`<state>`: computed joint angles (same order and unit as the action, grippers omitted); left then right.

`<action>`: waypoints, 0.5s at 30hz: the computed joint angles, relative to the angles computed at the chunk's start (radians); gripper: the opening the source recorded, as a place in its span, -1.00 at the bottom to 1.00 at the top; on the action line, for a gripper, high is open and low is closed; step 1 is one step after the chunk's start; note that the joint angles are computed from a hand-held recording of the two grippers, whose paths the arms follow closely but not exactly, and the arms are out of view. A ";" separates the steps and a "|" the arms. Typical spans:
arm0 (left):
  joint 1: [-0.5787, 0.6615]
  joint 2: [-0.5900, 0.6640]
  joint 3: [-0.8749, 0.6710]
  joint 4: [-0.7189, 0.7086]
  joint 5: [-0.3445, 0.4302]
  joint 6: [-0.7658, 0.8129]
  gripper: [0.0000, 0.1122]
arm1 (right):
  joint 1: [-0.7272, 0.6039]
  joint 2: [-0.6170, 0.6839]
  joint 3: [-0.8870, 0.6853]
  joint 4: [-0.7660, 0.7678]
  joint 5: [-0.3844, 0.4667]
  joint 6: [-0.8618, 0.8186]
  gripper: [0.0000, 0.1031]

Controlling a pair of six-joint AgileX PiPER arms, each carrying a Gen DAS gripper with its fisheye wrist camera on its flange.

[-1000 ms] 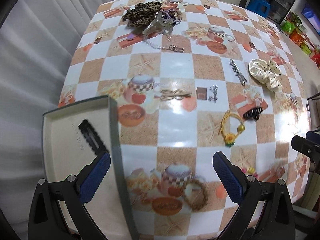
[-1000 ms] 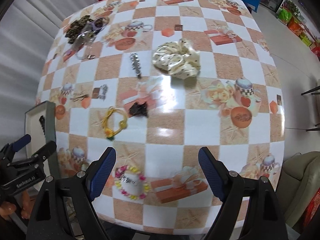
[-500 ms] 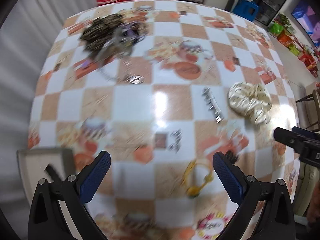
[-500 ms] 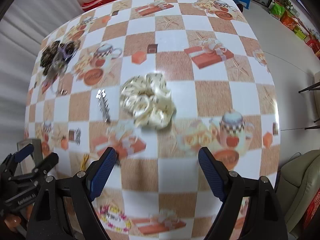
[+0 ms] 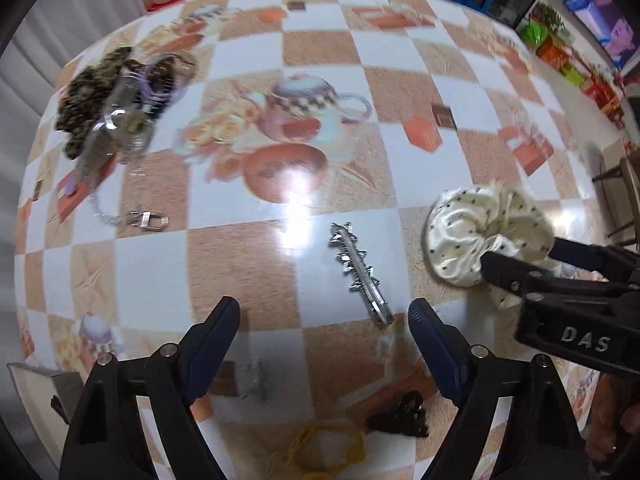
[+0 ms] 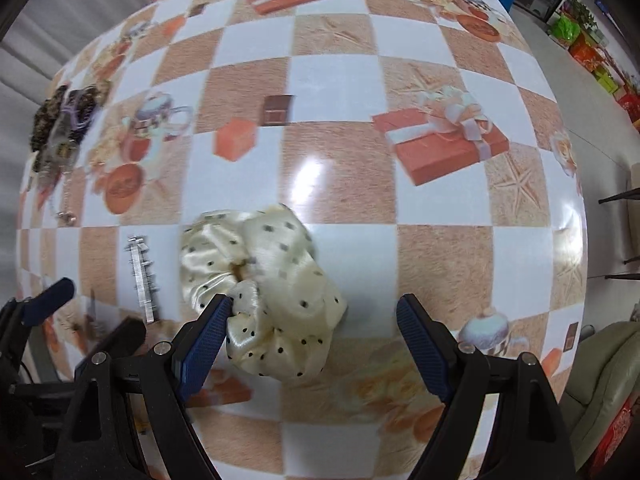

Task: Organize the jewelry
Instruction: 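Grasp the silver hair pin with the left tool while the right tool grasps the cream scrunchie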

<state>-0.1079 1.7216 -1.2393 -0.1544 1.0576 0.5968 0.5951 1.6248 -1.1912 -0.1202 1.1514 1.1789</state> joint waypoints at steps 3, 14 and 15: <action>-0.032 0.006 0.017 0.015 -0.030 -0.023 0.51 | -0.018 -0.029 0.048 0.002 -0.026 0.000 0.57; -0.116 -0.025 0.044 0.043 -0.058 -0.048 -0.58 | 0.013 -0.058 0.073 -0.022 -0.067 0.019 -0.59; -0.110 -0.022 0.039 0.035 -0.048 -0.038 -0.61 | 0.017 -0.063 0.075 -0.020 -0.072 0.032 -0.65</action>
<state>-0.2181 1.6996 -1.1999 -0.1190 1.0092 0.5584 0.6121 1.5618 -1.1166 -0.1406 1.0794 1.2106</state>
